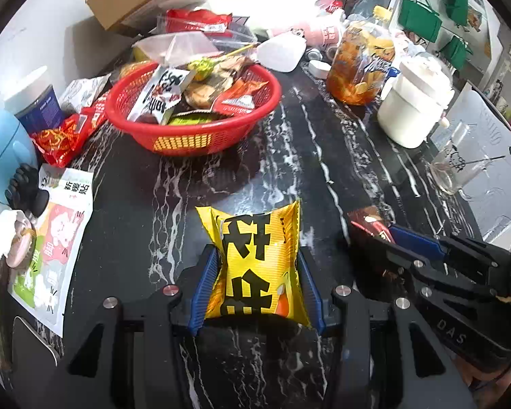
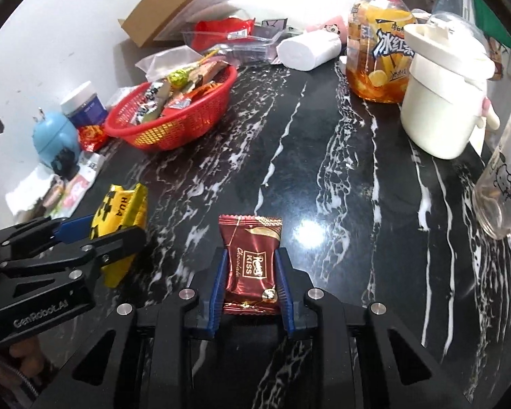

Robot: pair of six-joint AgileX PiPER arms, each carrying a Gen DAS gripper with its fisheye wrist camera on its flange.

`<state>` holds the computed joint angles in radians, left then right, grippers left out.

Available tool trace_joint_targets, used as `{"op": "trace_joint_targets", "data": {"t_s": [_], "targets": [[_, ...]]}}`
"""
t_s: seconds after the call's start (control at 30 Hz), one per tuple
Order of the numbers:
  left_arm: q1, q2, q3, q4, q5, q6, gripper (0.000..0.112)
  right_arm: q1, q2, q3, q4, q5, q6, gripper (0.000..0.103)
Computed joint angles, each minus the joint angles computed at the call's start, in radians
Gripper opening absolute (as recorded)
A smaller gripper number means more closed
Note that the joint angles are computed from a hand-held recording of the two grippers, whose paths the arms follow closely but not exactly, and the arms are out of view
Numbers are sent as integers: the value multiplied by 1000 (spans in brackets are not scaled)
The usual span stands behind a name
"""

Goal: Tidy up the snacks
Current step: 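Grasp the red-brown chocolate packet with the right tool while the left tool holds the yellow bag, then carry the yellow bag with the left tool while the right tool carries the chocolate packet over the basket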

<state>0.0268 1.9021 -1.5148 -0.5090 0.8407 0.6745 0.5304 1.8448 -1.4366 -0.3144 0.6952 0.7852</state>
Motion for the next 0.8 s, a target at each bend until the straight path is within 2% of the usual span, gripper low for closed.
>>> {"op": "trace_joint_targets", "data": {"t_s": [0.43,0.8], "targets": [[20,-117,56,-96,41,83,46,57,-139,82,-57,-26,61,27],[63,-178,10,-192,59,131,46,71,-175,-4,-93,-12,4,27]]}}
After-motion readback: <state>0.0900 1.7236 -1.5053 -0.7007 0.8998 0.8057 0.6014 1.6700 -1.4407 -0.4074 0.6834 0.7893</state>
